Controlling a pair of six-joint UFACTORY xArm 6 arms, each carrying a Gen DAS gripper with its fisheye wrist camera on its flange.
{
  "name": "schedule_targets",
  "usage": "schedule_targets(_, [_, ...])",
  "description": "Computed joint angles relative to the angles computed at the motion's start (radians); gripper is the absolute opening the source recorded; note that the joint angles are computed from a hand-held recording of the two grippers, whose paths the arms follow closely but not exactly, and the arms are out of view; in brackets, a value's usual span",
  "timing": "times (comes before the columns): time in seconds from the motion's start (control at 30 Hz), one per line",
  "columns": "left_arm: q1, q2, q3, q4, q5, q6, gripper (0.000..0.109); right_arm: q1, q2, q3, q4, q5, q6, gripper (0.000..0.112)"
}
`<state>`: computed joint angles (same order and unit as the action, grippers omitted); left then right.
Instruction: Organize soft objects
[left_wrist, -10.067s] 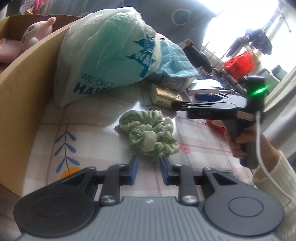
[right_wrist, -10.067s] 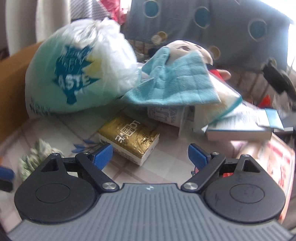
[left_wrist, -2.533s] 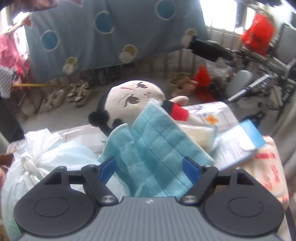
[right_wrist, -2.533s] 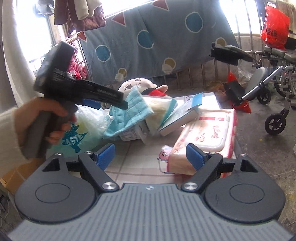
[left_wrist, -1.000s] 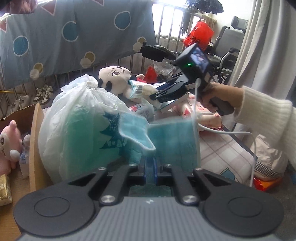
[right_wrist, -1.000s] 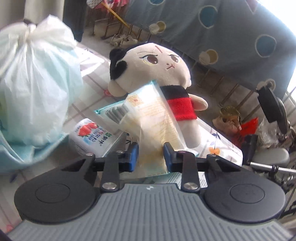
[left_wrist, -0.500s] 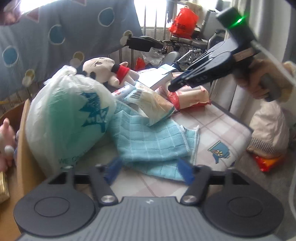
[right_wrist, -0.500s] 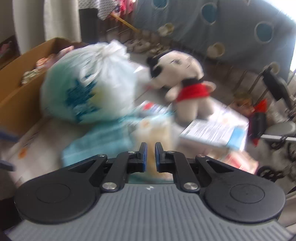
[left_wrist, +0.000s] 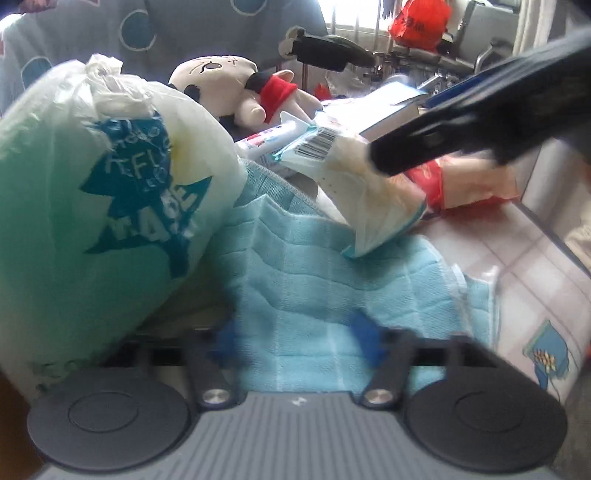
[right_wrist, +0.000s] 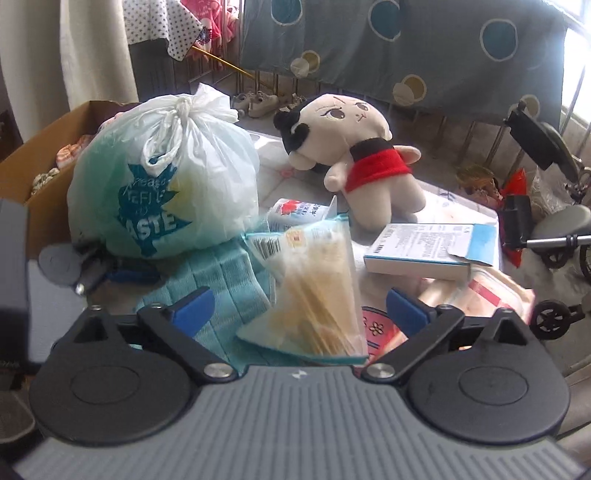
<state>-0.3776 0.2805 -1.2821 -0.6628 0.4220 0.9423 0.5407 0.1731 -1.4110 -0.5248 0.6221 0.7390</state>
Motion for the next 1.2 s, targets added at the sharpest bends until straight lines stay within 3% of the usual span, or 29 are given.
schedule_targets(0.03, [0.006,-0.025,0.022,0.007,0.009,0.02,0.015,-0.003,0.024,-0.023,0.024,0.008,-0.024,0.102])
schedule_targets(0.07, [0.012,-0.048,0.04,0.056,0.023,-0.002,0.013,-0.005,0.056,-0.057,0.04,0.031,-0.044,0.102])
schedule_targets(0.1, [0.019,-0.076,0.065,0.111,0.038,-0.032,0.012,-0.005,0.088,-0.089,0.036,0.053,-0.045,0.102])
schedule_targets(0.2, [0.051,-0.165,0.156,0.115,0.072,0.023,0.011,-0.011,0.146,-0.137,0.055,0.07,-0.059,0.102])
schedule_targets(0.3, [0.1,-0.246,0.239,0.055,0.117,0.097,0.011,-0.014,0.184,-0.169,0.103,0.103,-0.054,0.102])
schedule_targets(0.5, [0.17,-0.343,0.344,-0.002,0.124,0.167,0.013,-0.005,0.229,-0.211,0.047,0.179,-0.011,0.102])
schedule_targets(0.57, [0.178,-0.357,0.357,-0.019,0.126,0.184,0.013,-0.014,0.243,-0.215,0.068,0.163,-0.022,0.092])
schedule_targets(0.6, [0.178,-0.358,0.358,-0.026,0.123,0.196,0.014,-0.014,0.251,-0.219,0.056,0.167,0.005,0.077])
schedule_targets(0.67, [0.171,-0.353,0.354,-0.026,0.116,0.198,0.014,0.005,0.26,-0.239,-0.025,0.211,0.079,0.059])
schedule_targets(0.7, [0.174,-0.356,0.354,-0.028,0.122,0.201,0.015,0.012,0.245,-0.224,-0.052,0.209,0.112,0.043])
schedule_targets(0.77, [0.179,-0.358,0.354,-0.038,0.129,0.201,0.019,0.01,0.193,-0.149,-0.006,0.134,0.113,0.042])
schedule_targets(0.87, [0.19,-0.372,0.368,-0.053,0.119,0.202,0.021,0.06,0.13,-0.063,-0.022,0.139,0.103,0.042])
schedule_targets(0.93, [0.188,-0.387,0.384,-0.061,0.101,0.213,0.028,0.111,0.084,-0.001,-0.073,0.145,0.112,0.043])
schedule_targets(1.0, [0.18,-0.414,0.41,-0.107,0.084,0.262,0.043,0.151,0.04,0.06,-0.111,0.135,0.147,0.042])
schedule_targets(1.2, [0.141,-0.457,0.441,-0.143,0.036,0.307,0.073,0.248,-0.106,0.216,-0.267,0.111,0.421,0.042])
